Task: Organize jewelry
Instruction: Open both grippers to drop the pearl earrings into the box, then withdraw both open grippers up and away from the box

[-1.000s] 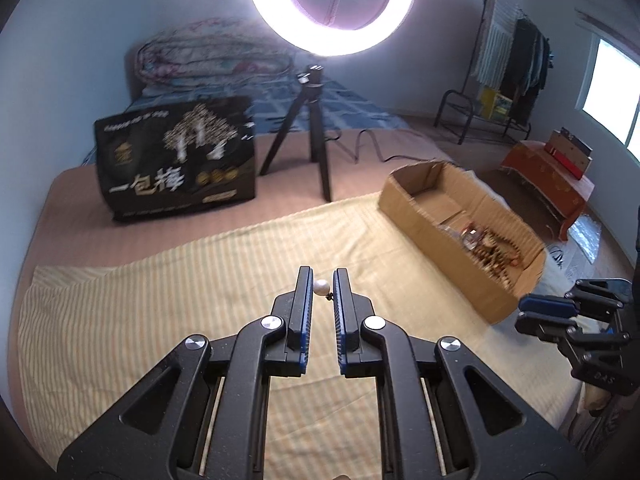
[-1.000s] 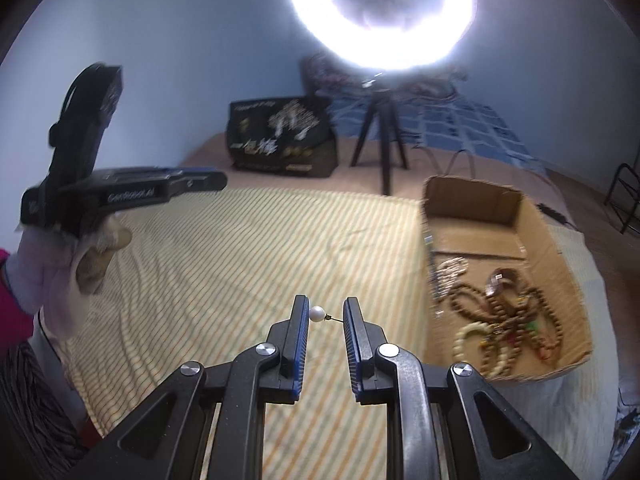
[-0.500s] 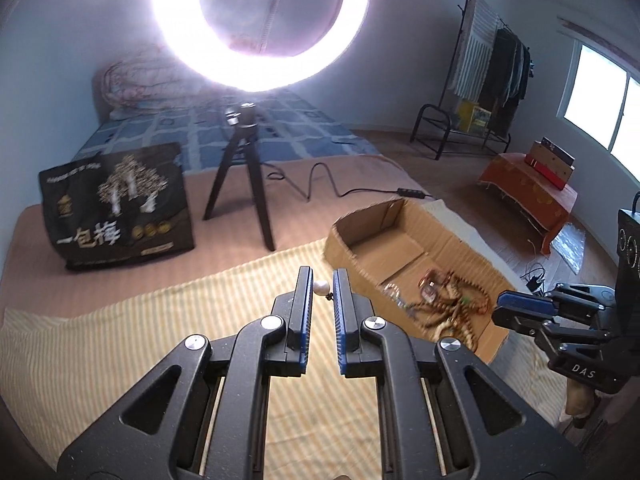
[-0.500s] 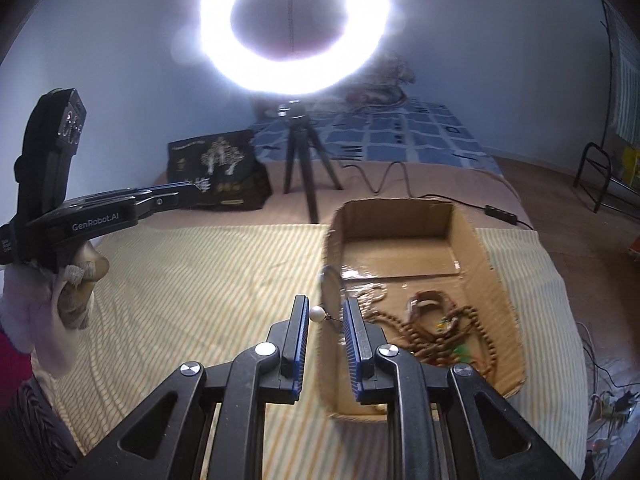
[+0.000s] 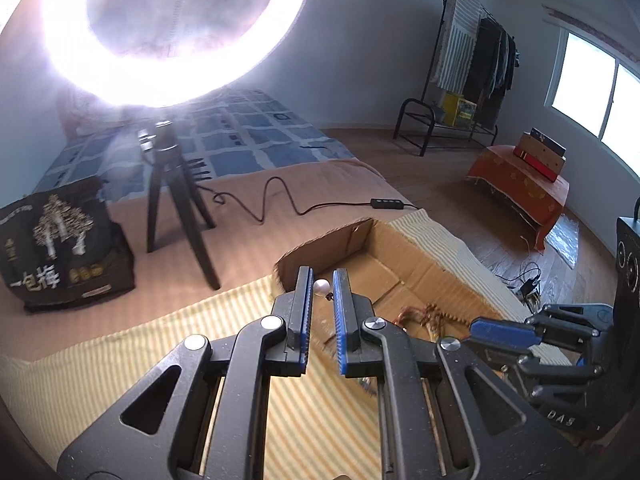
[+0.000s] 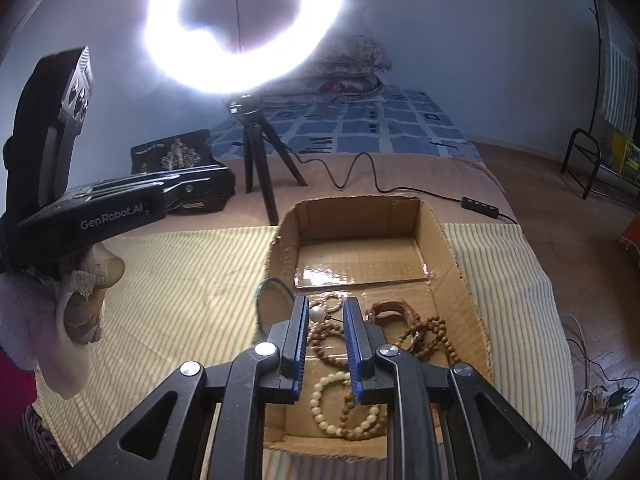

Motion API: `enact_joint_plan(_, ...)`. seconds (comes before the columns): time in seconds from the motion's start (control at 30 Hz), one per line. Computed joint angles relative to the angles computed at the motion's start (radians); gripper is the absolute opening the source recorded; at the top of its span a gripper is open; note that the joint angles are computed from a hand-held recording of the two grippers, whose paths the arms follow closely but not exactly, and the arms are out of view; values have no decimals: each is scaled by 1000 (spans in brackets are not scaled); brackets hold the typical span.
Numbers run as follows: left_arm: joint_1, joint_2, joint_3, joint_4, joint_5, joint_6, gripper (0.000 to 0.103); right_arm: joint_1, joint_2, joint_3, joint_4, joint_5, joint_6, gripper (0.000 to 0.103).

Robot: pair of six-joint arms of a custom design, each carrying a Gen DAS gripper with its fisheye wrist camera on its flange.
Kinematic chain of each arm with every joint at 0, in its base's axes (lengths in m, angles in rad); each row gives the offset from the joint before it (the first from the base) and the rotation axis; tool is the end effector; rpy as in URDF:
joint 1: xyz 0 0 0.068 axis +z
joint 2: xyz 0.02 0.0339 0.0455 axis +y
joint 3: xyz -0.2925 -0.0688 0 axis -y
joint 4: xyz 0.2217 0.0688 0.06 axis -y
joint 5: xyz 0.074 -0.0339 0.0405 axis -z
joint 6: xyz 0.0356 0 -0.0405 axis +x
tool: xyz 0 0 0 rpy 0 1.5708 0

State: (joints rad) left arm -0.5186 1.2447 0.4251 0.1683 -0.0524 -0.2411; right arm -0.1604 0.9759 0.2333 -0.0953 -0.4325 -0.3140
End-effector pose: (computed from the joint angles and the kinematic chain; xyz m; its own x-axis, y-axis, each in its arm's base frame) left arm 0.1821 -0.1018 0.2031 -0.6208 0.0798 -0.7799 0.3198 0.9340 -0.1591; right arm 0.1318 -0.0062 0.1710 -0.6571 -0.1778 -0.7325 -0.3520 0.9317 0.0897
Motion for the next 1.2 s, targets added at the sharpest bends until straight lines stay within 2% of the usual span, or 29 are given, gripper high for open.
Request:
enact_joint_plan(0.33, -43, 174, 87, 80, -13, -44, 8, -22, 109, 20, 64, -6, 8, 16)
enact_joint_plan(0.6, -66, 233, 116, 97, -25, -63, 8, -6, 139, 19, 85, 10, 19, 17)
enact_joint_plan(0.67, -67, 233, 117, 95, -25, -65, 8, -4, 144, 17, 93, 14, 21, 22)
enact_joint_plan(0.77, -70, 246, 123, 102, -37, -67, 9, 9, 149, 9, 114, 33, 28, 35)
enact_joint_plan(0.83, -63, 251, 122, 111, -34, -66, 22, 17, 154, 3, 128, 45, 29, 56)
enact_joint_plan(0.87, -64, 244, 117, 114, -36, -70, 40, 24, 152, -3, 138, 56, 35, 62)
enact_joint_plan(0.9, -63, 244, 113, 125, -38, -71, 50, 29, 145, -9, 148, 68, 40, 72)
enact_joint_plan(0.97, -56, 229, 106, 125, -45, -67, 51, 35, 134, -15, 154, 83, 44, 77)
enact_joint_plan(1.03, -51, 227, 110, 120, -45, -65, 54, 42, 130, -17, 157, 100, 46, 88)
enact_joint_plan(1.1, -50, 224, 107, 124, -53, -71, 71, 54, 120, -23, 166, 128, 60, 93)
enact_joint_plan(1.2, -45, 217, 104, 123, -60, -74, 75, 73, 114, -21, 165, 158, 71, 101)
